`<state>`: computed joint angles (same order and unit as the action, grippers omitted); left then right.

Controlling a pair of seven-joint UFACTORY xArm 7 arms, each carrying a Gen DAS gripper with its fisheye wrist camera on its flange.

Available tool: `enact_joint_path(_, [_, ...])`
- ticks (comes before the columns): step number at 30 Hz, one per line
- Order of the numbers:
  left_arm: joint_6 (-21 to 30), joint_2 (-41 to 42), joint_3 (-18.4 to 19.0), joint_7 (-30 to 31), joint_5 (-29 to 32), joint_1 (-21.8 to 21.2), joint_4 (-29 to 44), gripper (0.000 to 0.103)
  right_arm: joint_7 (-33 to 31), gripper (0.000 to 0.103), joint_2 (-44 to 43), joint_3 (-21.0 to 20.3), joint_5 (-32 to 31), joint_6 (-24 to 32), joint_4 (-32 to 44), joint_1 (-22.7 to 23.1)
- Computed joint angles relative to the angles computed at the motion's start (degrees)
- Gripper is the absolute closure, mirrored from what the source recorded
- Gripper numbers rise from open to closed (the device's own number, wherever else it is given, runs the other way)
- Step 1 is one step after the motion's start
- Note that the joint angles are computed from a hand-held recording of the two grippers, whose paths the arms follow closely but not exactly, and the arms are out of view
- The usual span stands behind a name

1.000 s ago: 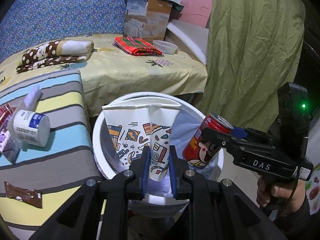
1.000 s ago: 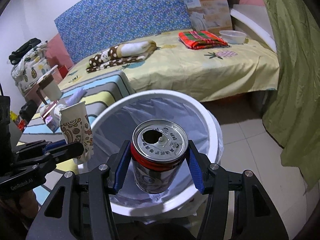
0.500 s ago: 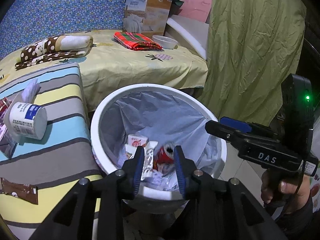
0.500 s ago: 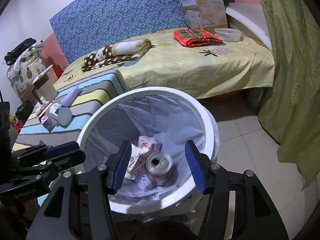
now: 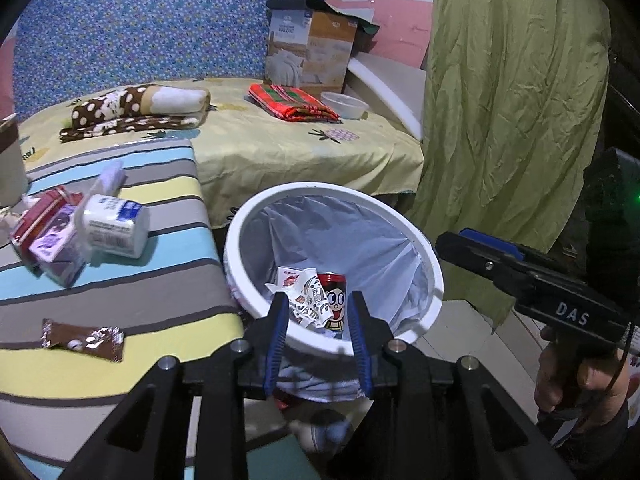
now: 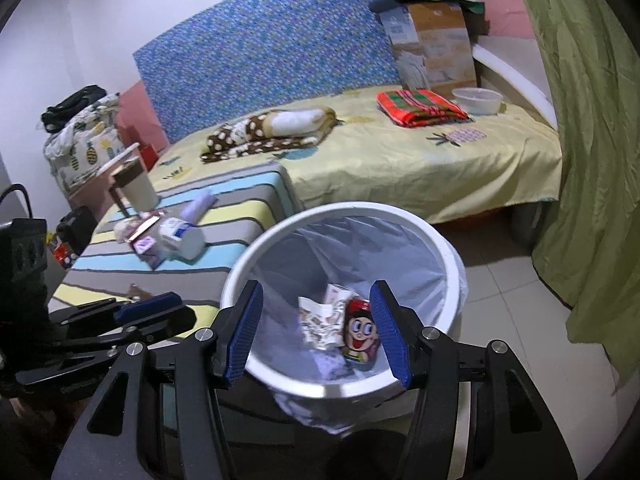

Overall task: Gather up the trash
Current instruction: 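Open both tools over the bin to drop the can and paper cup, then move both open tools from the bin back over the striped mattress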

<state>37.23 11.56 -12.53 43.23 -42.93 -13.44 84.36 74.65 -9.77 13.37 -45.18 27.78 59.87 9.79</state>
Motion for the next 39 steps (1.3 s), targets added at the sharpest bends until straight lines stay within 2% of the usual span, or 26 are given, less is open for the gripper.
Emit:
enact_joint_path(16, [-3.9,-9.7,4.1,4.7,-6.3,0.9,-10.0,0.071,1.7,0.046,2.5,1.8,-6.0,3.1,4.8,4.6])
enact_joint_path(27, [-5.8,-14.3,7.4,6.5,-9.3,1.0,-15.1,0.071,0.6,0.046,4.8,1.1,-6.6,1.9,7.2,7.9])
enact_joint_path(34, [-6.9,-15.6,9.2,5.9,-9.3,1.8,-16.7,0.071,-0.4,0.046,6.5,0.0,-5.4,-2.0,8.4,9.2])
enact_joint_path(39, [-8.3,-15.8,10.1,5.2,-9.1,2.7,-16.7,0.071,-2.4,0.046,8.2,-0.5,-4.1,-2.1,11.3,10.4])
